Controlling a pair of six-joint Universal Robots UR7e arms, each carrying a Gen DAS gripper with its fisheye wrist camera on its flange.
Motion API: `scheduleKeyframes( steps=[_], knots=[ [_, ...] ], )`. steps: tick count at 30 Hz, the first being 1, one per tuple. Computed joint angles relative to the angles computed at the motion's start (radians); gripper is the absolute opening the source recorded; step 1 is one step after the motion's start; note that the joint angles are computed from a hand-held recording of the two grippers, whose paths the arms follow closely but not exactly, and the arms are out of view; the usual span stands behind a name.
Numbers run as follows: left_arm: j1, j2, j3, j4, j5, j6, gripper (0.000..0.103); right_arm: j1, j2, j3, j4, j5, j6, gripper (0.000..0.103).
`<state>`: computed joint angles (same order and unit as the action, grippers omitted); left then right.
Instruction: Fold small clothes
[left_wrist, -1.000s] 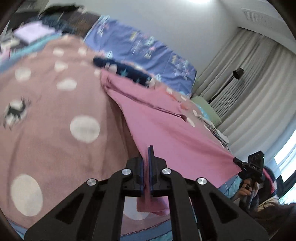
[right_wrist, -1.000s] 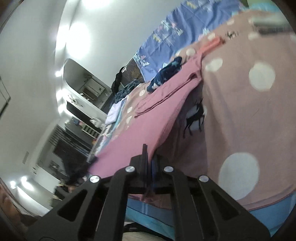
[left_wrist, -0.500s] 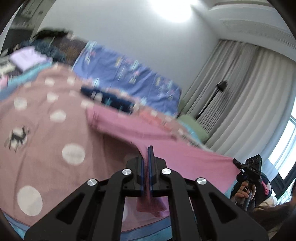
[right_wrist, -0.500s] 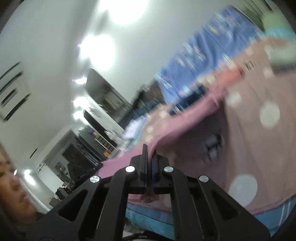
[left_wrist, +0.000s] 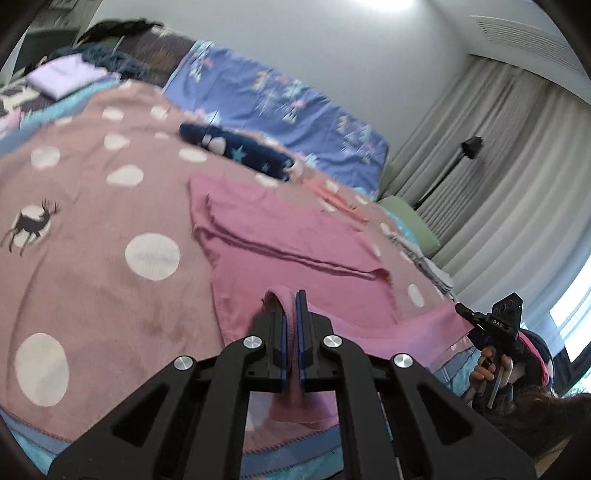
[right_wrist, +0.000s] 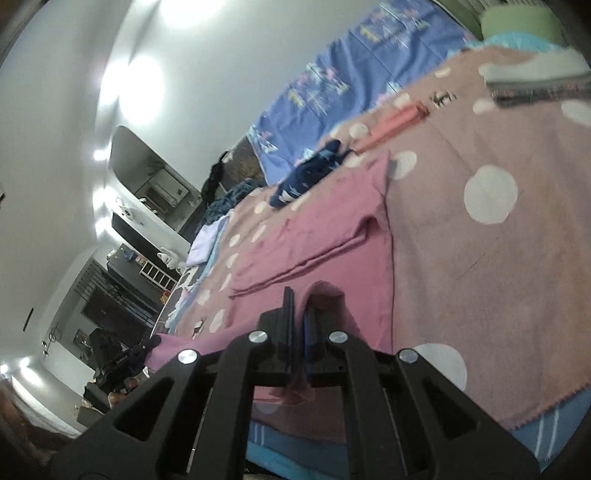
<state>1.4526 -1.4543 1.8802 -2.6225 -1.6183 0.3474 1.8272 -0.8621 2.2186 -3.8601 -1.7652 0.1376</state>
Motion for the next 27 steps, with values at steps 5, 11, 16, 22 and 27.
scheduleKeyframes(
  steps=[5,11,16,22,27],
  knots=[
    [-0.024,0.098,-0.123,0.000,0.011,-0.010,0.004,-0.022,-0.001,-0.115,0.095,0.037,-0.059,0.005],
    [-0.062,0.303,-0.379,0.006,0.052,0.002,0.004,-0.038,0.064,-0.383,0.247,-0.034,-0.140,0.005],
    [-0.042,0.550,-0.667,0.108,0.149,-0.043,0.004,-0.102,0.190,-0.652,0.484,-0.112,-0.113,0.006],
    [-0.002,0.723,-0.879,0.252,0.232,-0.084,0.004,-0.165,0.267,-0.776,0.661,-0.151,-0.065,0.006],
    [0.006,0.723,-0.884,0.266,0.209,-0.057,0.005,-0.162,0.251,-0.752,0.653,-0.143,-0.109,0.010]
  ],
)
